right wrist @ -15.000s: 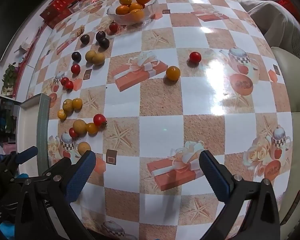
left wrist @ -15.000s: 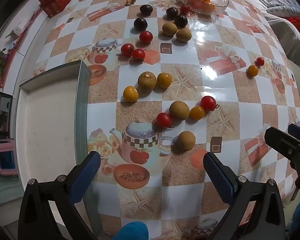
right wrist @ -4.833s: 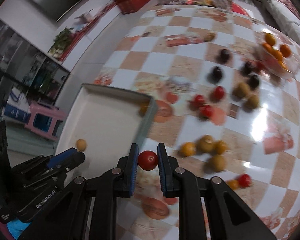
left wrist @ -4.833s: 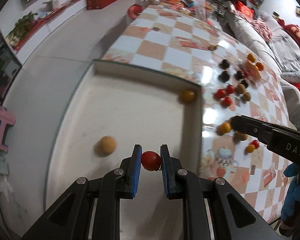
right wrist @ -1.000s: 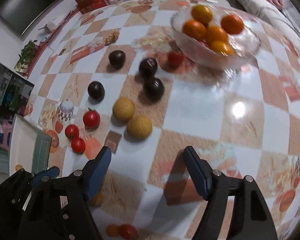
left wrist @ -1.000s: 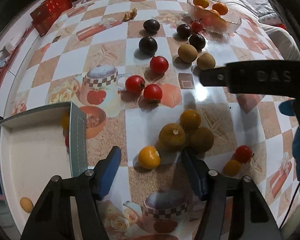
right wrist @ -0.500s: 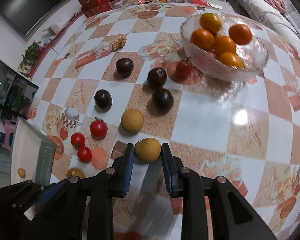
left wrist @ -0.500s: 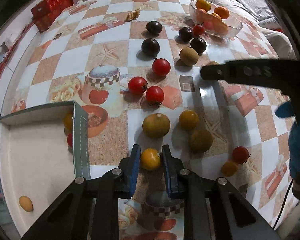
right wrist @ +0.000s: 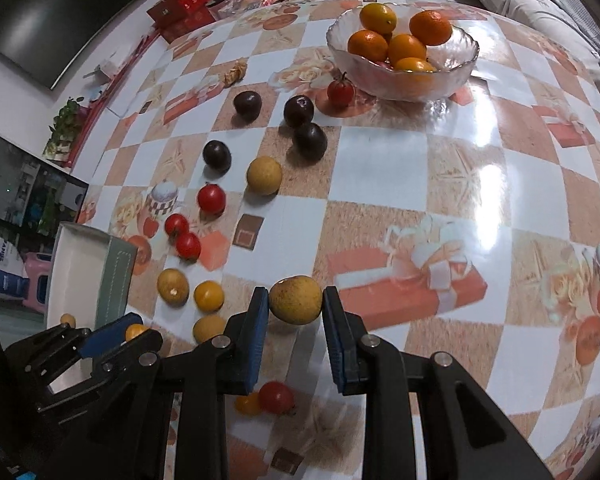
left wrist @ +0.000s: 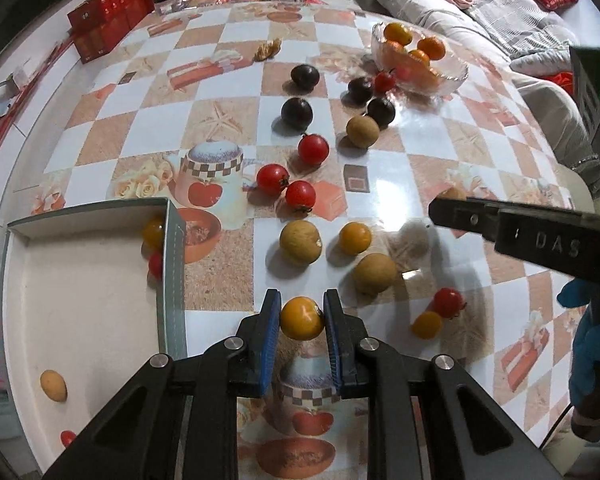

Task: Organize fruits
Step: 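Grasp a tan round fruit with the right gripper while the left grasps an orange cherry tomato, then carry both fruits into the white tray and open both grippers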

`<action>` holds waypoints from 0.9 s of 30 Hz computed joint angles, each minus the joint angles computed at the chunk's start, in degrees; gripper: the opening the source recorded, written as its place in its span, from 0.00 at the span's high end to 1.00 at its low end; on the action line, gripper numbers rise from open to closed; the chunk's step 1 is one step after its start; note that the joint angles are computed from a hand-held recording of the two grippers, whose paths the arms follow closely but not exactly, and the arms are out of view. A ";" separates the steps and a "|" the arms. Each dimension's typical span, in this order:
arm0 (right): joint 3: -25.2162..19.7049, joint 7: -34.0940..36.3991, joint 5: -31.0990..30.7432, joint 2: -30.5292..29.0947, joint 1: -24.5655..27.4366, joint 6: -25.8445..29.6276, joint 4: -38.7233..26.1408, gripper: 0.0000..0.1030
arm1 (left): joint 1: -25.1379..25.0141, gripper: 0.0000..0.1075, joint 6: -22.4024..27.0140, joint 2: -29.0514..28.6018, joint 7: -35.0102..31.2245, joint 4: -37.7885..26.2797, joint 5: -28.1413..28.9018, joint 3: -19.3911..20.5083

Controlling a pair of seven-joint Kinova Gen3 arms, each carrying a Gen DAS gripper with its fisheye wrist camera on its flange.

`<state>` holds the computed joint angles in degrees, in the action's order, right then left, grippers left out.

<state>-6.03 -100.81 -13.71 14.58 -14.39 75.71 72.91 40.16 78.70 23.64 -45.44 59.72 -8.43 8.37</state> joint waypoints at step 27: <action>-4.47 -5.54 -0.41 6.83 -13.26 2.52 -13.95 0.71 | -10.56 0.78 -0.85 -16.19 5.23 16.89 -4.43 1.11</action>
<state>-10.50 -106.34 -14.11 21.41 -27.65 78.22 58.96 29.60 77.85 7.45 -40.21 76.62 -12.87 9.48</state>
